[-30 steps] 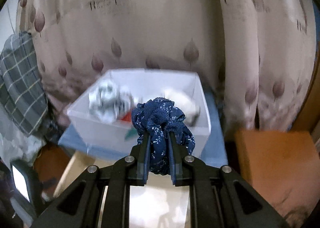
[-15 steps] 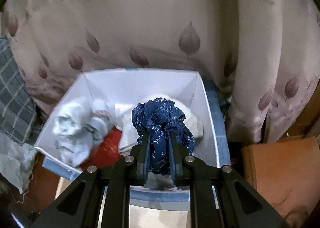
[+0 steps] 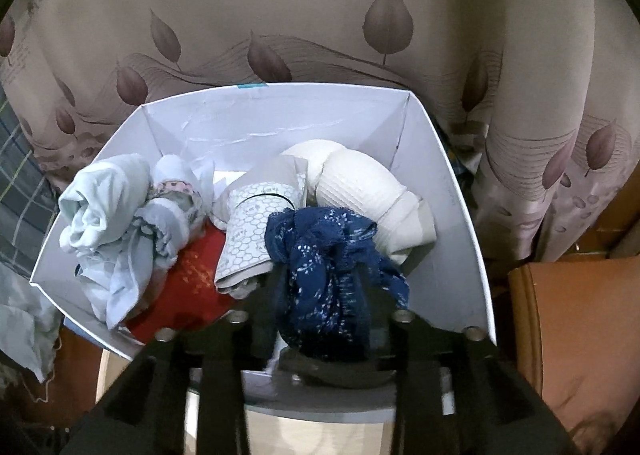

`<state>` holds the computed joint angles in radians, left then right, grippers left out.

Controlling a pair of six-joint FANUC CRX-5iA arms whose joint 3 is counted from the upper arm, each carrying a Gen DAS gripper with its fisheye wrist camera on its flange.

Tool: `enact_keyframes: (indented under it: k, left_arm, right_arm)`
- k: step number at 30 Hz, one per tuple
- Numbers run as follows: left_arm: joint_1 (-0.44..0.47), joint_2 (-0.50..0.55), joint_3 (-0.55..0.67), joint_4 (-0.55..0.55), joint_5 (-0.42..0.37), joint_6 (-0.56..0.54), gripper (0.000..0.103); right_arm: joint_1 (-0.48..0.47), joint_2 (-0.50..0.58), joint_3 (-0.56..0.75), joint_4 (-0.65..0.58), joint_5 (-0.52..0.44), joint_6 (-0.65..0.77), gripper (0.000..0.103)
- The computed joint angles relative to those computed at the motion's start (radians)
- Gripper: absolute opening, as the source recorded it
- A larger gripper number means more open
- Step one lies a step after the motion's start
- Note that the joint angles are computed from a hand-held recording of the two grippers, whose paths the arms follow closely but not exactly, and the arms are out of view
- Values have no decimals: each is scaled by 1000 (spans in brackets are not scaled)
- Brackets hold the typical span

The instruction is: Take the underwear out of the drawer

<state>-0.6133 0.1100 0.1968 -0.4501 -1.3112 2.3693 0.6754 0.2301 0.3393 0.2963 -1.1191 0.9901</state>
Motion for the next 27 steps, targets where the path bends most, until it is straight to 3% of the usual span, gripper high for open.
enact_keyframes:
  k: [7,10,13,18,27]
  left_arm:
    - [-4,3,2,-1,6,1,57]
    - [-8,3,2,-5,9,5,57]
    - [-11,1,1,-9,13,8,57]
    - [-22,-2,4,-17,13,11,57]
    - [-48,-8,4,-29,8,15,57]
  right_arm:
    - [19,-99,-84,10,64,-25,76]
    - [55,-189,-180,51,95,-63,89]
    - [94,-276,-293,109,126,-121,96]
    - [180,-414,-501,177,121,-222,97]
    - [267,-482,-668,139,67,-299,97]
